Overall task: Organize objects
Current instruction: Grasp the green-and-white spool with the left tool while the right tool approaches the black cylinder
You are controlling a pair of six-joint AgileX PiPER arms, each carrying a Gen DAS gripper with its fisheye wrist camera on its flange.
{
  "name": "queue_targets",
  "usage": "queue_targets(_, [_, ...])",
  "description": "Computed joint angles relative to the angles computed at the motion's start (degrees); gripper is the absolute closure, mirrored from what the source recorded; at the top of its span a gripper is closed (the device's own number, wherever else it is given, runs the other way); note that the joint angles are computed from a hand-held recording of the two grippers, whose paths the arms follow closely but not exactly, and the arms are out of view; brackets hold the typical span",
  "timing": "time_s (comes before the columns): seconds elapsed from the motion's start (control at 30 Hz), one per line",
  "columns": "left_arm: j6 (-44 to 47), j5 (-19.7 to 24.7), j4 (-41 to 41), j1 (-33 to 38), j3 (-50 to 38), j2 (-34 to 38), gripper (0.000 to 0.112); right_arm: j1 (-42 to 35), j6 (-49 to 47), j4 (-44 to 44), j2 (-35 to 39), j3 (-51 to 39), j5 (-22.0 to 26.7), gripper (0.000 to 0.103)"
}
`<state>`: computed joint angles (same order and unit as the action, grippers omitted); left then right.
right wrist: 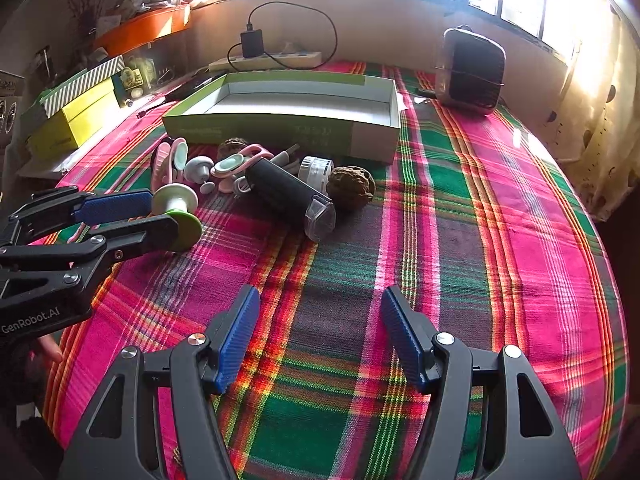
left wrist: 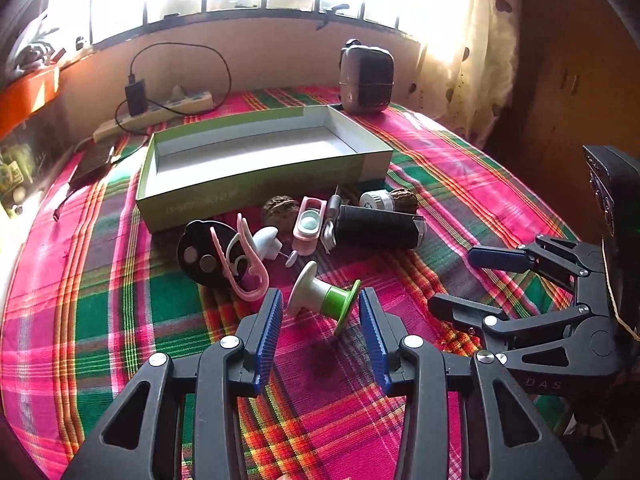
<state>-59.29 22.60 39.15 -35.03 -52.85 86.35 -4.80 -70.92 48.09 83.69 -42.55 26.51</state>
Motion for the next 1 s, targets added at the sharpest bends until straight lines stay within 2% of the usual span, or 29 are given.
queue_targets(0.17, [6.9,-0.6,-5.8,1.3,-2.0,1.9,0.074,0.1,0.3,-0.4,0.2,-0.2,0.2,0.039])
queue_targets(0.37, [10.4,1.4,-7.5,1.0,-5.5,4.7,0.074,0.1,0.7,-1.0,0.6,-0.8,0.6,0.039])
queue_targets(0.57, [16.3,3.2,-13.9,2.3,-8.3,7.1,0.074,-0.2,0.6,-1.4,0.8,-1.2,1.1,0.039])
queue_targets(0.8, [17.8,3.3,-15.6,3.1,-9.1,7.6,0.075,0.3,2.1,-3.8,1.7,-2.9,2.0,0.039])
queue_targets(1.0, [14.9,2.1,-14.5,3.5,-8.0,7.2,0.081,0.9,0.0,-2.7,2.7,-5.0,3.2,0.039])
